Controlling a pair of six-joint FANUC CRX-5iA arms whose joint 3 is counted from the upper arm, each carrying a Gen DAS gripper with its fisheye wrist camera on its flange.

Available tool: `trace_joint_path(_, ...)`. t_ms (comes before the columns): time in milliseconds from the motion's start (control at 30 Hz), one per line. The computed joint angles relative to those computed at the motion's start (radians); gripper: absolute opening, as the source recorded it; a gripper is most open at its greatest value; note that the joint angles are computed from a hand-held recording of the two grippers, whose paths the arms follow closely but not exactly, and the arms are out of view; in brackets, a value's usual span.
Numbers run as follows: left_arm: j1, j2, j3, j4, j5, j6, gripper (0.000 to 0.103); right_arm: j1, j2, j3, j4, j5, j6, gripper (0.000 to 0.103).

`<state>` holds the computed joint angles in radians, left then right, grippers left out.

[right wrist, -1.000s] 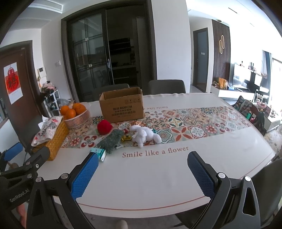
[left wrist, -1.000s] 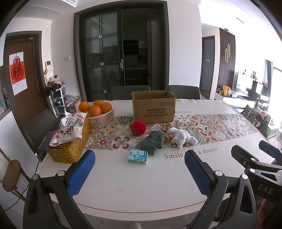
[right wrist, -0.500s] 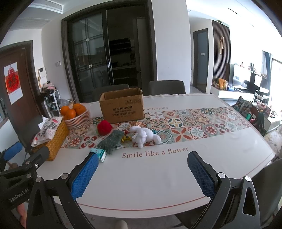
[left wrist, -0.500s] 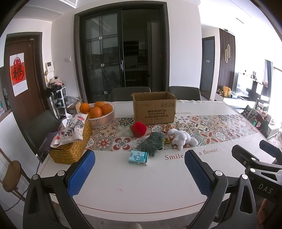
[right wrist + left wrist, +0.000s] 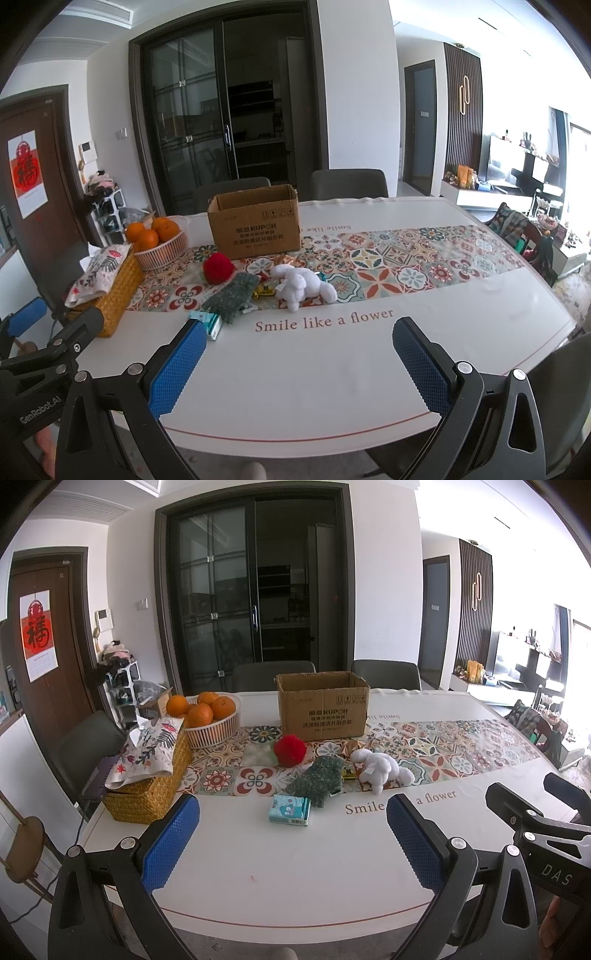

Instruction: Organize soft objects

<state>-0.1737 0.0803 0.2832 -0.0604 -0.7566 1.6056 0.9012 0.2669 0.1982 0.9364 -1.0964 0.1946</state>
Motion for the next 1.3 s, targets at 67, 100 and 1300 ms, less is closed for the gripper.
trace_joint_path(67, 0.000, 0.000, 0.000, 0.000, 0.000, 0.001, 0.103, 0.000, 0.001, 0.000, 0.001, -0.001, -0.001, 0.102)
trace_joint_path(100, 0.001, -0.001, -0.002, 0.003, 0.001, -0.002, 0.103, 0.000, 0.001, 0.000, 0.002, -0.001, -0.001, 0.102)
trace_joint_path(1300, 0.063, 0.311, 0.188, 0.135, -0.072, -0.137, 0.103, -0.137, 0.244, 0.269, -0.279, 0.111, 0.246, 0.102)
